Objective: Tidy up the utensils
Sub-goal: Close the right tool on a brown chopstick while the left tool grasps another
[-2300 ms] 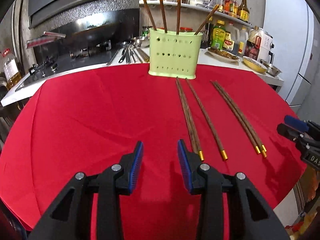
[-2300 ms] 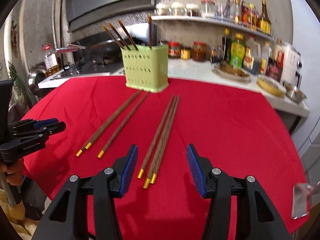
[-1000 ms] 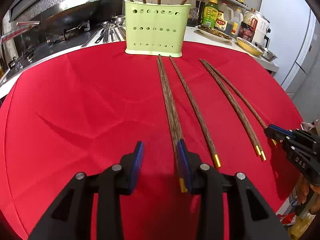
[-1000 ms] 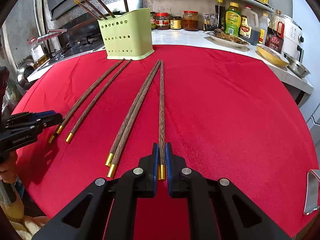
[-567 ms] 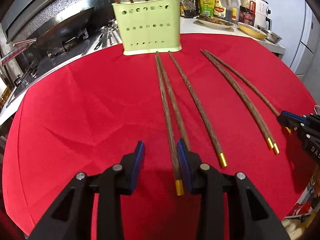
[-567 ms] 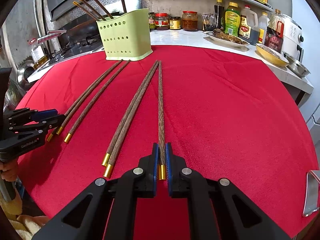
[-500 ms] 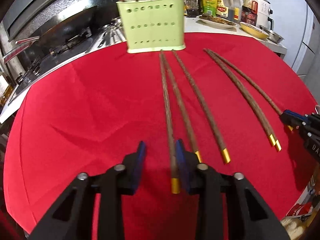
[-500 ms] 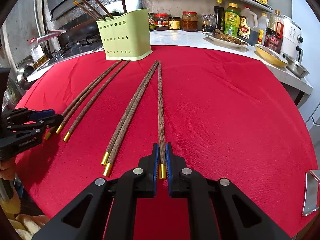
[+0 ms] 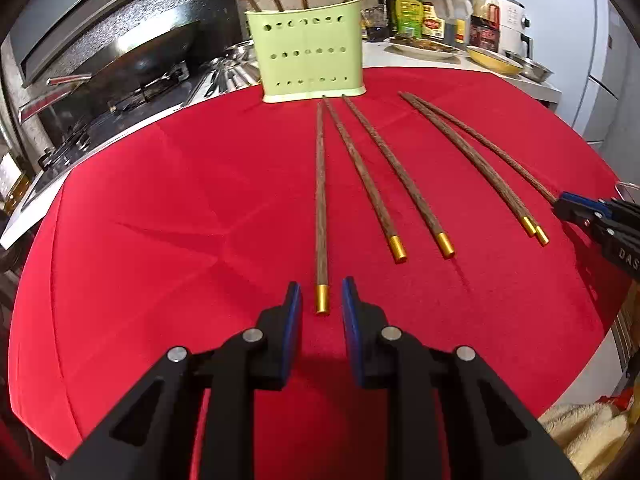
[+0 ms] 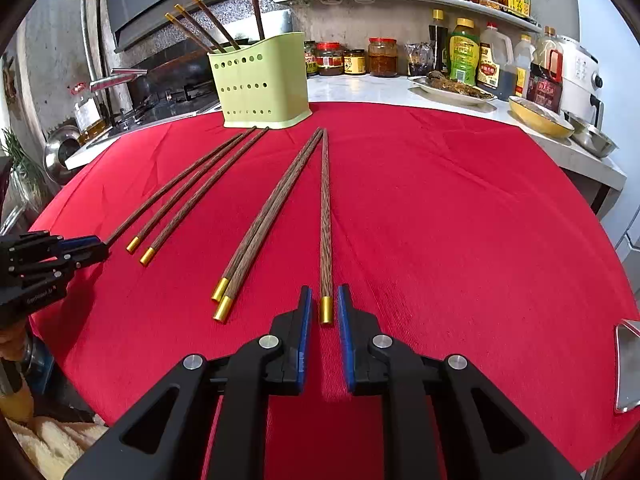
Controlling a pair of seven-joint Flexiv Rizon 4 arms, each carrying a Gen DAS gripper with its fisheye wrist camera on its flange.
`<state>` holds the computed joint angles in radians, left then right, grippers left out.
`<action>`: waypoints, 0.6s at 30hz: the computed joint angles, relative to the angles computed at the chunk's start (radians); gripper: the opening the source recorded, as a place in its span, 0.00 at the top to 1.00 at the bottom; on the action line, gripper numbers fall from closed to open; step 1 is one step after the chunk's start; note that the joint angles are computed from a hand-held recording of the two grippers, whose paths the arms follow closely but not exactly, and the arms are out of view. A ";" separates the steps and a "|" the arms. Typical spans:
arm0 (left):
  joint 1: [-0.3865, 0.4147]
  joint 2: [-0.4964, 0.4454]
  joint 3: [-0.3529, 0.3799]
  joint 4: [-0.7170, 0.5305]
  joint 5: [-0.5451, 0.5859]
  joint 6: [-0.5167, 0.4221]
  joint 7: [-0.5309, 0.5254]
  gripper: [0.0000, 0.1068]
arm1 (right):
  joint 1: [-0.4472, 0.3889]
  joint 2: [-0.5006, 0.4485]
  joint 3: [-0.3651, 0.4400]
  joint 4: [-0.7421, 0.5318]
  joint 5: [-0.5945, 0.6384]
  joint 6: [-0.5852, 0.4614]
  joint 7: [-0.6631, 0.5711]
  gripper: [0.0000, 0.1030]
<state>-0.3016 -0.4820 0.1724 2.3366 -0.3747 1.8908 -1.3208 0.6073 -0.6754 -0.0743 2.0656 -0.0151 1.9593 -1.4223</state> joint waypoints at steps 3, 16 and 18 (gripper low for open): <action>0.084 0.007 -0.064 0.015 0.053 0.024 -0.018 0.80 | 0.045 -0.005 -0.038 0.007 0.033 0.017 -0.010 0.86; 0.170 -0.022 -0.126 0.017 0.122 0.119 -0.059 0.94 | 0.084 -0.027 -0.062 -0.012 0.101 0.042 -0.008 0.93; 0.213 -0.007 -0.160 0.033 0.164 0.137 -0.091 0.94 | 0.087 -0.027 -0.065 -0.012 0.105 0.046 -0.012 0.93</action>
